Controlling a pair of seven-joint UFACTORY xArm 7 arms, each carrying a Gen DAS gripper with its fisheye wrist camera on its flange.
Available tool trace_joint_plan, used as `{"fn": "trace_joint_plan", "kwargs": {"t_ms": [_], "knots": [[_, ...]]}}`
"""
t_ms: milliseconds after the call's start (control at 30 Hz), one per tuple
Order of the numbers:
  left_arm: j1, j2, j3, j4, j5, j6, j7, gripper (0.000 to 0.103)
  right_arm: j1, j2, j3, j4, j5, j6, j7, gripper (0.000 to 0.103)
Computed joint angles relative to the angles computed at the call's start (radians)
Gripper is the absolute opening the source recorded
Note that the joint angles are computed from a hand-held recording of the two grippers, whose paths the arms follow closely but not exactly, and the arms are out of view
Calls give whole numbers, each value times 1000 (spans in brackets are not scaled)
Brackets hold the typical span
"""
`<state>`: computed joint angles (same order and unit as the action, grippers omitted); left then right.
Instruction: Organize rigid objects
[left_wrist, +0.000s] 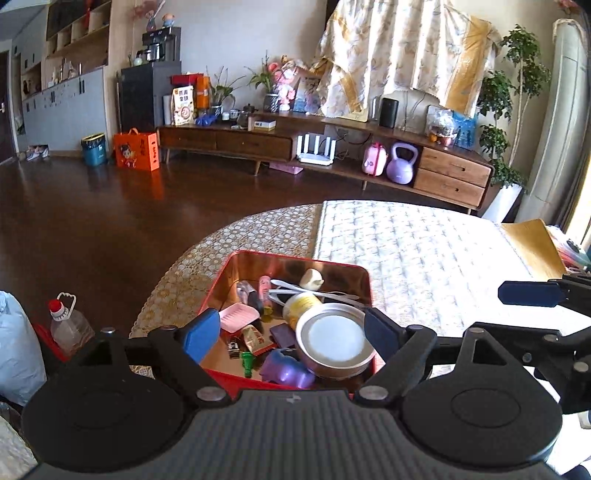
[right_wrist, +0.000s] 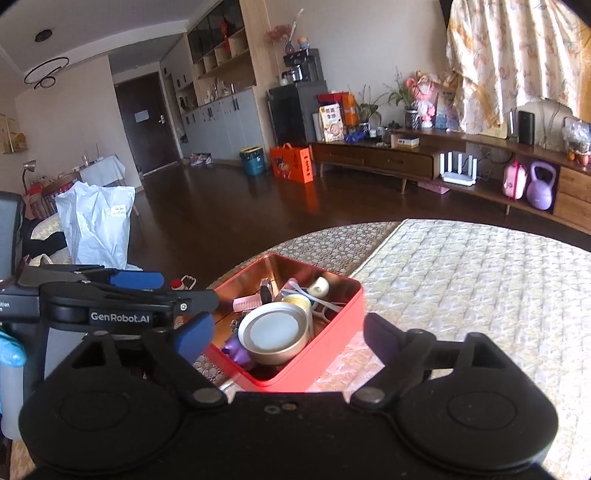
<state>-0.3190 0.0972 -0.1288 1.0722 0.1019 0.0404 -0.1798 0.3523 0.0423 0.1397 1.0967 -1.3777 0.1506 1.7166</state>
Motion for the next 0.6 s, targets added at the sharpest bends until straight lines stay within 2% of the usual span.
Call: {"fn": "trace_joint_plan", "kwargs": {"t_ms": [33, 100, 267, 467, 600], "knots": [[5, -9, -10, -8, -16, 0, 15, 91, 1, -13, -1, -9, -39, 1, 39, 95], [-11, -26, 6, -25, 23, -4, -24, 102, 0, -38, 6, -28, -117, 11, 122, 102], [-2, -71, -23, -69, -37, -11, 9, 103, -12, -92, 33, -79, -224, 31, 243, 103], [-2, -113, -29, -103, 87, 2, -106, 103, -9, -147, 60, -134, -262, 71, 298, 103], [3, -146, -46, -135, 113, 4, -131, 103, -6, -180, 72, -169, -251, 90, 318, 103]]}}
